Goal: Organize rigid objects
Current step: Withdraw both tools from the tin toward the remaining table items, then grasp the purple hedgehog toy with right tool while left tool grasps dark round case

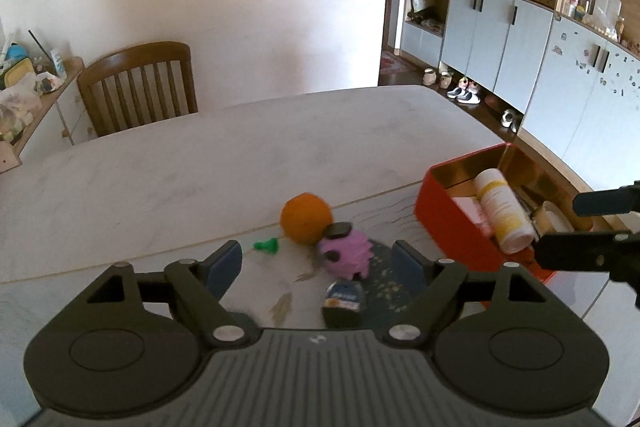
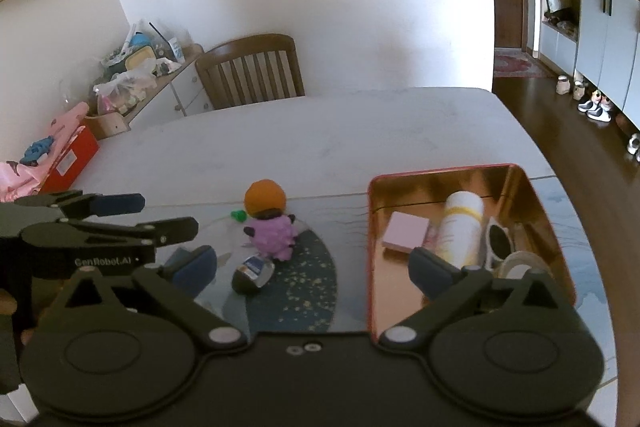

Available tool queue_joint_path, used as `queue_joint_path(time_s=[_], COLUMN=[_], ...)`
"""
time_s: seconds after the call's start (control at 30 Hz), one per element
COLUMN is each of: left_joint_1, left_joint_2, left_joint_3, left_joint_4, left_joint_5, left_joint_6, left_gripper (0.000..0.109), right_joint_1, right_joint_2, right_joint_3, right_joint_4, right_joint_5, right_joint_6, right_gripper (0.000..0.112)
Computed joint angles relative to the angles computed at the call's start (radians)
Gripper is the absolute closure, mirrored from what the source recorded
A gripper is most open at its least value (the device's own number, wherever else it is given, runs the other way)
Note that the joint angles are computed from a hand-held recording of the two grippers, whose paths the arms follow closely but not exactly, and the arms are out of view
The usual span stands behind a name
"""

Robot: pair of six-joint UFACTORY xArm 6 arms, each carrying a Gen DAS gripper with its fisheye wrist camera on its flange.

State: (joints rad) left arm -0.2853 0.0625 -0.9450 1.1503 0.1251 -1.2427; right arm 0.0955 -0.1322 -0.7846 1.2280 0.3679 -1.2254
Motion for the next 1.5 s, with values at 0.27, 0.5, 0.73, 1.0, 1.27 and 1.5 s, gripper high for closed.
queue_joint_path(time_s=[0.27,0.5,0.73,1.0,1.27,1.5], left_joint_1=[0.061,0.076,0.081,0.059,0.040,0.032], left_joint_2=[0.018,0.084,0.156,0.224,0.274,0.313], left_joint_3=[0.025,-0.001,-0.052,-0.108,-0.132,-0.155], left_joint_4=[0.175,0.259,0.365,0.439,0.359,0.314], left_joint_5=[-0.069,-0.103,-0.139,-0.133,-0.117,-0.102], left_joint_6=[-0.121,-0.184,-0.275,-0.348,-0.264,-0.227], left_gripper=[0.027,0.027,0.027,0.027,0.027,0.027], right_joint_1=[0.082,0.140,0.156,0.159,0.160,0.156], right_joint_2=[0.057,0.147,0.266,0.377,0.480,0.535], right_joint_3=[-0.034,-0.094,-0.182,-0.289,-0.398,-0.461], right_joint_4=[-0.073,-0.185,-0.421,-0.519,-0.624,-0.656], right_joint_5=[-0.089,-0.134,-0.138,-0.079,-0.004,0.056], right_joint_6=[0.125,0.244,0.457,0.549,0.667,0.706], right_gripper=[0.010,0.010,0.011,0.013,0.019,0.025])
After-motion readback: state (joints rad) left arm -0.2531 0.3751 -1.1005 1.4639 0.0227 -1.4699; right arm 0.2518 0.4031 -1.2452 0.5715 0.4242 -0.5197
